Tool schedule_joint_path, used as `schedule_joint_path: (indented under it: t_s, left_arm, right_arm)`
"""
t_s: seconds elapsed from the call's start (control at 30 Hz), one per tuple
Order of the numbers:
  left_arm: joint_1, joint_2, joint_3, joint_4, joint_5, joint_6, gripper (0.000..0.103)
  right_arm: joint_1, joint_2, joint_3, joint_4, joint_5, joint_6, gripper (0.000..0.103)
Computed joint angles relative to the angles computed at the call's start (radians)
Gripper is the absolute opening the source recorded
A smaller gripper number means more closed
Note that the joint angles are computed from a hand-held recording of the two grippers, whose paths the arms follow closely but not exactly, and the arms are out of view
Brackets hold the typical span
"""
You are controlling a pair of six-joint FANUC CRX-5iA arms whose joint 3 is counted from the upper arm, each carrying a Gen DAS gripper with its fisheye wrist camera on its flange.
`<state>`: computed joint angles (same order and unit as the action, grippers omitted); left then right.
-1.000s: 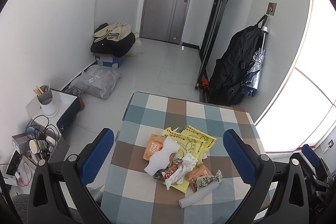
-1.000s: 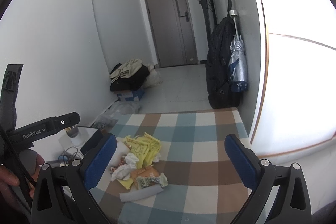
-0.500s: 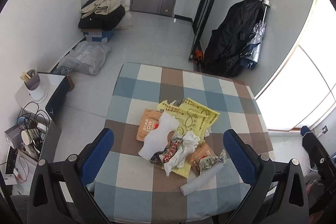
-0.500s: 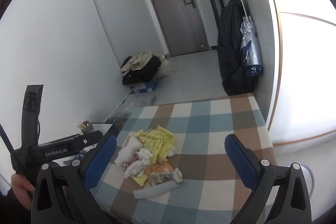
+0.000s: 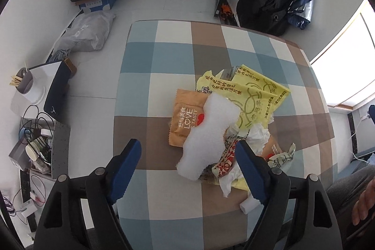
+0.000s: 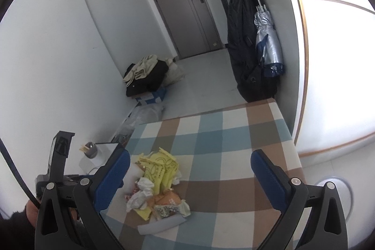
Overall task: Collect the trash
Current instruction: 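Lower the left gripper onto the white foam sheet and close on it, then lift the white foam sheet with the left gripper while the right gripper grasps crumpled white tissue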
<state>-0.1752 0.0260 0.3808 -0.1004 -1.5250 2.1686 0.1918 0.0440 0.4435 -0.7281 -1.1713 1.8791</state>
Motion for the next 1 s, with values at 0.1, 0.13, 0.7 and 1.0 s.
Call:
schedule_joint_path:
  t_s: [0.1,0.13,0.7,1.0]
  left_arm:
    - [0.015,0.010,-0.005,0.037,0.009,-0.017,0.079]
    - [0.019,0.013,-0.006,0.044,0.012,-0.021,0.077]
    - [0.060,0.005,-0.027,0.083,0.062,-0.020,0.030]
    - [0.072,-0.058,-0.094,0.140,0.183,-0.015,0.030]
  right_arm:
    - [-0.001,0.019,0.017,0.007,-0.009,-0.021,0.103]
    - [-0.002,0.025,0.023,0.006,-0.012,-0.024,0.103]
    - [0.006,0.051,0.038,0.039,-0.046,-0.059,0.103]
    - [0.031,0.054,0.033,0.068,-0.089,-0.072,0.103]
